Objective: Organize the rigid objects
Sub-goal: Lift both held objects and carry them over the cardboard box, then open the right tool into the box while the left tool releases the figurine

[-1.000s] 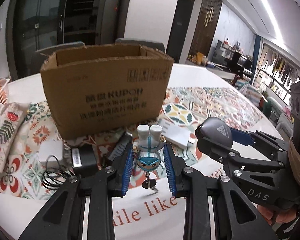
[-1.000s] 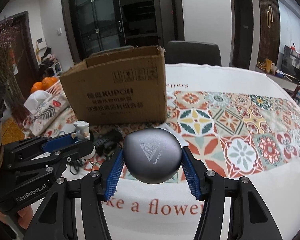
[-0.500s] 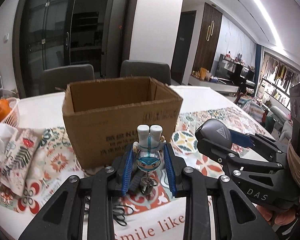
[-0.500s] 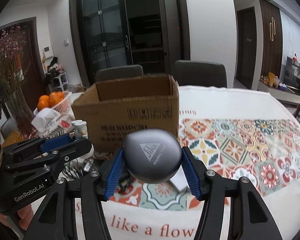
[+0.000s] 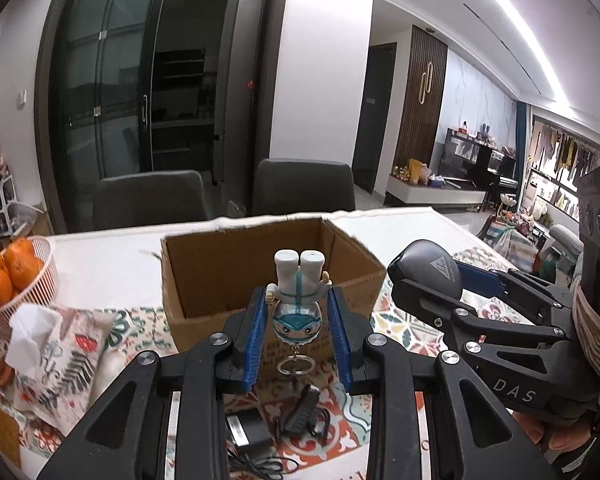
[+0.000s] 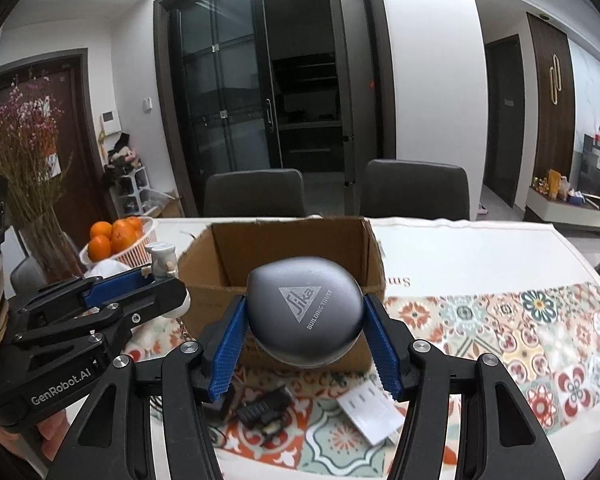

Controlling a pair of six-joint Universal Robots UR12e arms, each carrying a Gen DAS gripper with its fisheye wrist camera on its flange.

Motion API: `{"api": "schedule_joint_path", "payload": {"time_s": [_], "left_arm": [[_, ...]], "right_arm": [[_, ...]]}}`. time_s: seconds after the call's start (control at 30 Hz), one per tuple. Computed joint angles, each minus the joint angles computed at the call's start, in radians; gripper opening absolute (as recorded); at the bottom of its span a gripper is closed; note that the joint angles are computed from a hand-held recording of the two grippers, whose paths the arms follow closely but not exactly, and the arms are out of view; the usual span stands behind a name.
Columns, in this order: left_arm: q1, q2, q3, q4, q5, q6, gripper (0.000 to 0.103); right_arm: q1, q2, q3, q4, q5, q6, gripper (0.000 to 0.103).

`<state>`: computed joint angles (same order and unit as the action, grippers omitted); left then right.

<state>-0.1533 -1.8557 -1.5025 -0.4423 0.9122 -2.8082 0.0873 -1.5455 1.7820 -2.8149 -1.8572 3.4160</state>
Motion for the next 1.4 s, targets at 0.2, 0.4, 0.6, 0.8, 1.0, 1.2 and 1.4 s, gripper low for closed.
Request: {"api": "schedule_joint_path", "payload": {"time_s": [0.2,0.4,0.6,0.8,1.0,1.2,1.4], "left_arm": [[-0.006,-0.018,0.042,0.017,0.013,-0.011,0.03],[-0.017,-0.039,0.086,0.033,0.034,-0.025,0.03],[-0.031,-0.073,0.145,0.02,0.072,-0.03,0.03],[-0.046,-0.104,0.196,-0.024,0.105,-0.027,0.03],[-0.059,-0.131,0.23,-0.078,0.15,-0.023,0.03],[-0.068,-0.152,0.254,-0.141,0.18,-0.019,0.03],[-0.076,-0.171,0.273,-0.202,0.208,-0.011,0.03]], "right_arm": [[-0.002,0.018,-0.041,-0.008,-0.002,-0.03,0.058],[-0.014,0.039,-0.086,0.009,0.02,-0.044,0.058],[-0.028,0.056,-0.117,0.032,0.038,-0.037,0.058],[-0.041,0.079,-0.149,0.071,0.055,-0.041,0.058],[-0.059,0.105,-0.176,0.13,0.084,-0.034,0.058],[-0.072,0.126,-0.191,0.175,0.093,-0.043,0.058],[-0.081,0.149,-0.208,0.223,0.11,-0.054,0.058]]}}
